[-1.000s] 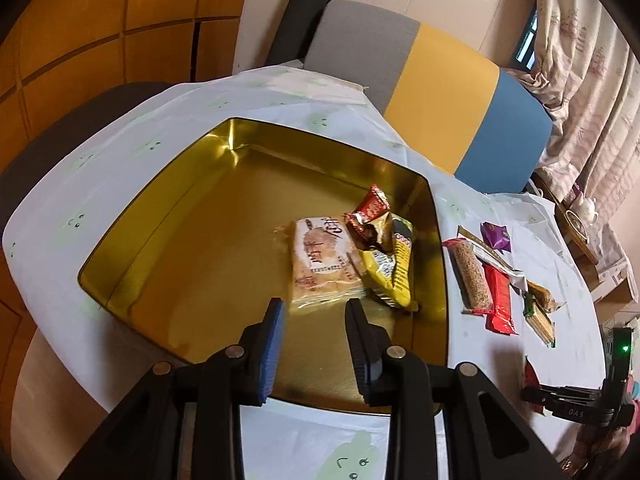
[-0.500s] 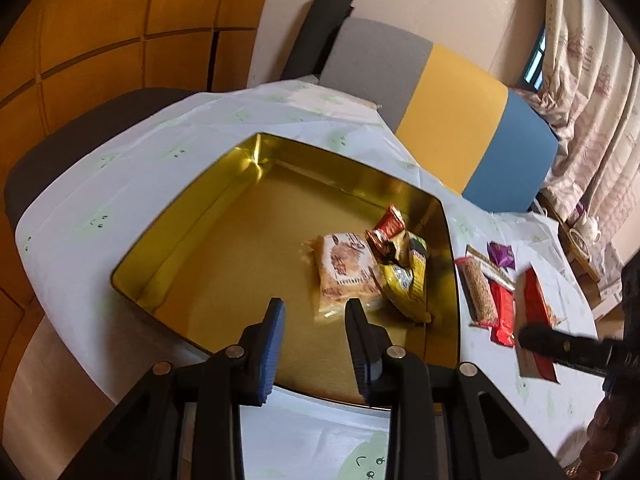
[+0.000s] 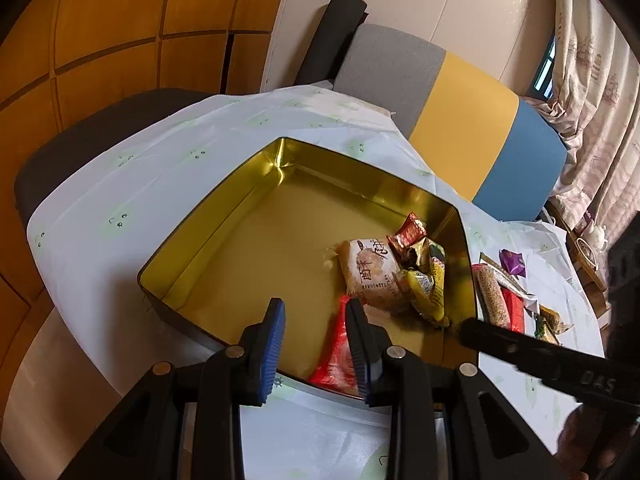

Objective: Organize snacks
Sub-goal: 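Carry the red-and-white packet into the gold tin and open the right tool, then reach the left tool to the granola bar with red ends and grasp it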

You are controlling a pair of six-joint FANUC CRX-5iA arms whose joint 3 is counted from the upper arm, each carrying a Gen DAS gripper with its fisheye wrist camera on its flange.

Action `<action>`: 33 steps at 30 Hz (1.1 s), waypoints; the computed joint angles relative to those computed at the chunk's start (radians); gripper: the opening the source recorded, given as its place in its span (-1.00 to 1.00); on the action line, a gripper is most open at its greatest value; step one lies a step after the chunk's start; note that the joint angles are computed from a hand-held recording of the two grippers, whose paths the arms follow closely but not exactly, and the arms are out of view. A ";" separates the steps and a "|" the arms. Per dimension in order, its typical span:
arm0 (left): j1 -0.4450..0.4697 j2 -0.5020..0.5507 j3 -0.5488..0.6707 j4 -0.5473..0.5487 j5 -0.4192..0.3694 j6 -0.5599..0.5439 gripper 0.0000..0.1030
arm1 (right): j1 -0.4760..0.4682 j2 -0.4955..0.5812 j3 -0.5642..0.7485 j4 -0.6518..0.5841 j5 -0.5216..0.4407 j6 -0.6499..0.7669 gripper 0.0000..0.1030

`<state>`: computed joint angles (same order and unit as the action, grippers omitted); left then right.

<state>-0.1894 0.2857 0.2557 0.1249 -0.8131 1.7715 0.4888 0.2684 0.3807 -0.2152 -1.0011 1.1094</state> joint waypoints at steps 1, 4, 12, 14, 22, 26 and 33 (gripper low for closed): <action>0.000 0.002 -0.002 0.012 0.000 -0.009 -0.39 | 0.003 -0.015 -0.022 0.018 0.017 -0.013 -0.36; -0.010 0.005 0.001 0.011 -0.002 -0.020 -0.39 | 0.001 -0.078 -0.109 0.048 0.069 -0.059 -0.32; -0.043 0.019 0.019 0.041 -0.008 -0.100 -0.39 | 0.003 -0.253 -0.386 0.265 0.167 -0.312 0.08; -0.056 0.027 0.032 0.053 -0.016 -0.136 -0.39 | -0.007 -0.285 -0.436 0.300 0.159 -0.366 0.08; -0.123 0.091 0.129 0.154 -0.058 -0.330 -0.36 | -0.025 -0.370 -0.596 0.483 0.104 -0.585 0.12; -0.169 0.157 0.232 0.178 -0.109 -0.388 -0.36 | -0.022 -0.399 -0.648 0.556 0.057 -0.627 0.14; -0.233 0.352 0.525 0.162 -0.280 -0.356 -0.36 | -0.036 -0.432 -0.694 0.566 0.047 -0.637 0.20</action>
